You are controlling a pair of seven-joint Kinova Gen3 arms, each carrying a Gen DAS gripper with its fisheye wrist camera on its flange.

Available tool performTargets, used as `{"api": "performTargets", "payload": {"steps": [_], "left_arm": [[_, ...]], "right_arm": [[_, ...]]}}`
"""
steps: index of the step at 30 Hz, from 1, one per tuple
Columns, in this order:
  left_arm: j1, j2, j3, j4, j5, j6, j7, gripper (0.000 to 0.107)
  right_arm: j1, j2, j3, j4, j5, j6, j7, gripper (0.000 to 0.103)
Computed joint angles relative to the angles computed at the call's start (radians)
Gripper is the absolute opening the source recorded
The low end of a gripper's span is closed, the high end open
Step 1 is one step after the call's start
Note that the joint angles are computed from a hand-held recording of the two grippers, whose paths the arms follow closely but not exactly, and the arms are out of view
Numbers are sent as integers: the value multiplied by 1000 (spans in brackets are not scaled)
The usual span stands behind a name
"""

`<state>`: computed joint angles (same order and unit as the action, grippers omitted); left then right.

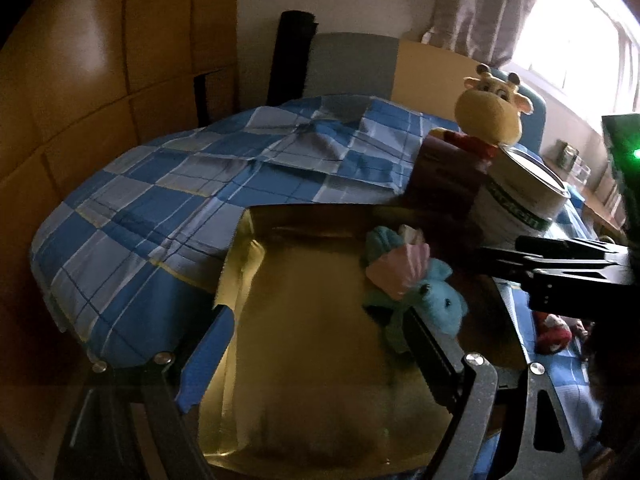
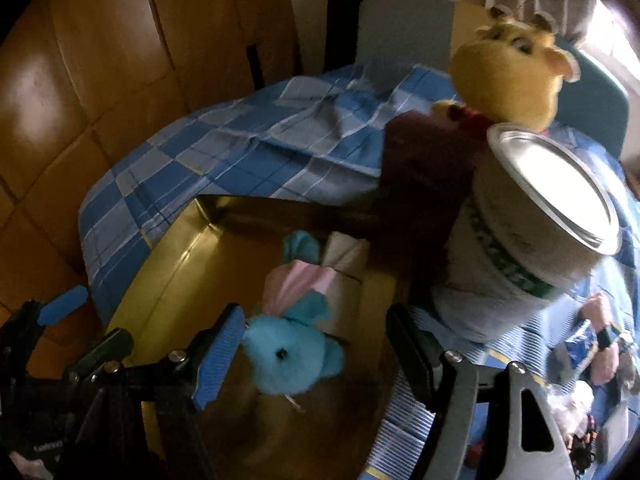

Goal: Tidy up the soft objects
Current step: 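Lift the teal plush with the right gripper, lower it into the gold tray, release, then move the left gripper to the red Santa sock and grasp it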

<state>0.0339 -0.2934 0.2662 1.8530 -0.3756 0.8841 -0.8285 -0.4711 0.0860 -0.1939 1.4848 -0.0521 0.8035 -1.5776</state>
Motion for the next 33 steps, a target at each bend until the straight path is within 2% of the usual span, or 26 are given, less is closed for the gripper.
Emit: {"api": "performTargets", "payload": {"steps": [8,17,23,33], "left_arm": [[30,21,34,-22,-14,14,-5,87],[84,48,63,-49,-47,24,-6,87],[129,82,82,-82,-72,38,-9,87],[241,162,96,-149,-136,68,4,87]], "right_arm": [[49,-121,20,141,-24,-94,15,74],[141,-209,74,239,-69,-152,20,74],[229,-237,124,278,-62,-178,-16,74],[401,-239,185,347,34,-261,-142,74]]}}
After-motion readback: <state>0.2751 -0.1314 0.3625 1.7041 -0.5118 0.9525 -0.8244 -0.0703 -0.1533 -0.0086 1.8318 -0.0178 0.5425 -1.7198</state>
